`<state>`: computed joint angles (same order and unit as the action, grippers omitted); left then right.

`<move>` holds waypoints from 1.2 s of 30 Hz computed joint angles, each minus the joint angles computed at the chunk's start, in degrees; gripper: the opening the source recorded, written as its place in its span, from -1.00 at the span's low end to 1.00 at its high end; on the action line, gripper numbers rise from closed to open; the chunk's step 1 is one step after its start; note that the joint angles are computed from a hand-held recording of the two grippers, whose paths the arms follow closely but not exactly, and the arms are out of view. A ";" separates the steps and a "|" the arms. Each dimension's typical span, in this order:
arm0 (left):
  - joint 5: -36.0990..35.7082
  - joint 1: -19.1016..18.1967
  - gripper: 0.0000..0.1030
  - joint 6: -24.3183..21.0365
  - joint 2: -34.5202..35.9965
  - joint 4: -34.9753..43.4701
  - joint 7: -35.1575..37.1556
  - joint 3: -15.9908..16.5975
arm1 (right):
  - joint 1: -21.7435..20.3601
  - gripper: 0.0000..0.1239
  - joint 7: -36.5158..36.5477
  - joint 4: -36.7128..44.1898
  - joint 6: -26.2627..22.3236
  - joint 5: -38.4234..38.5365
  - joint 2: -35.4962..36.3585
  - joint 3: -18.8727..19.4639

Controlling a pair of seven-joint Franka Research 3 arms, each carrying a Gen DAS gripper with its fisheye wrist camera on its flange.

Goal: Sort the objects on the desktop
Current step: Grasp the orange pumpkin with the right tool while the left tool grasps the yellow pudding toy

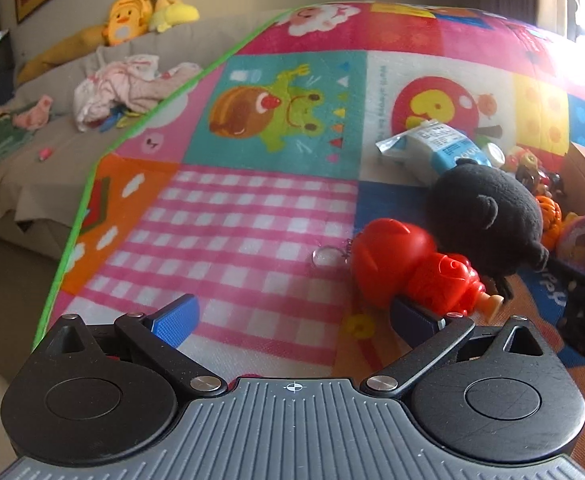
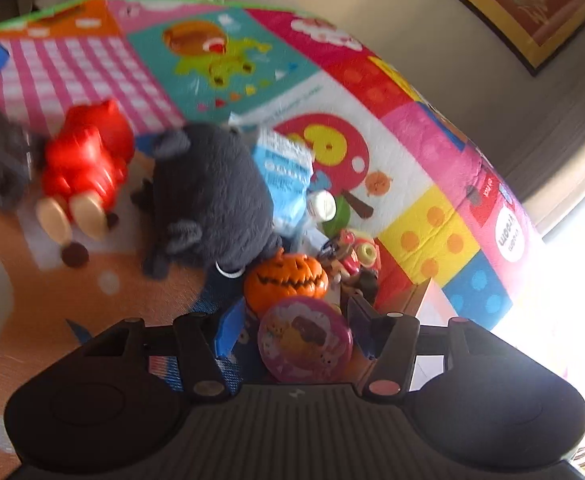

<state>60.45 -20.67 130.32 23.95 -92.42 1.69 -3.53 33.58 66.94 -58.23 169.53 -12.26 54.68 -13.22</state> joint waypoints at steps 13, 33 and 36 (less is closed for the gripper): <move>8.78 0.28 1.00 8.83 -5.57 -8.34 -9.72 0.20 | -19.85 -0.77 -21.09 -11.99 -23.74 22.69 -15.31 29.59; 8.32 -2.48 0.41 19.41 10.73 11.71 16.20 -0.98 | -23.11 -0.09 -30.37 -26.00 0.94 48.61 -23.66 29.23; 6.69 -3.76 -0.03 19.99 8.98 9.01 15.12 1.10 | -17.91 -0.34 -23.12 -17.58 -5.41 42.70 -19.33 24.26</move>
<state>67.14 -24.43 150.31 32.93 -83.41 16.81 -2.43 15.67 43.82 -75.81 164.12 30.44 35.34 11.04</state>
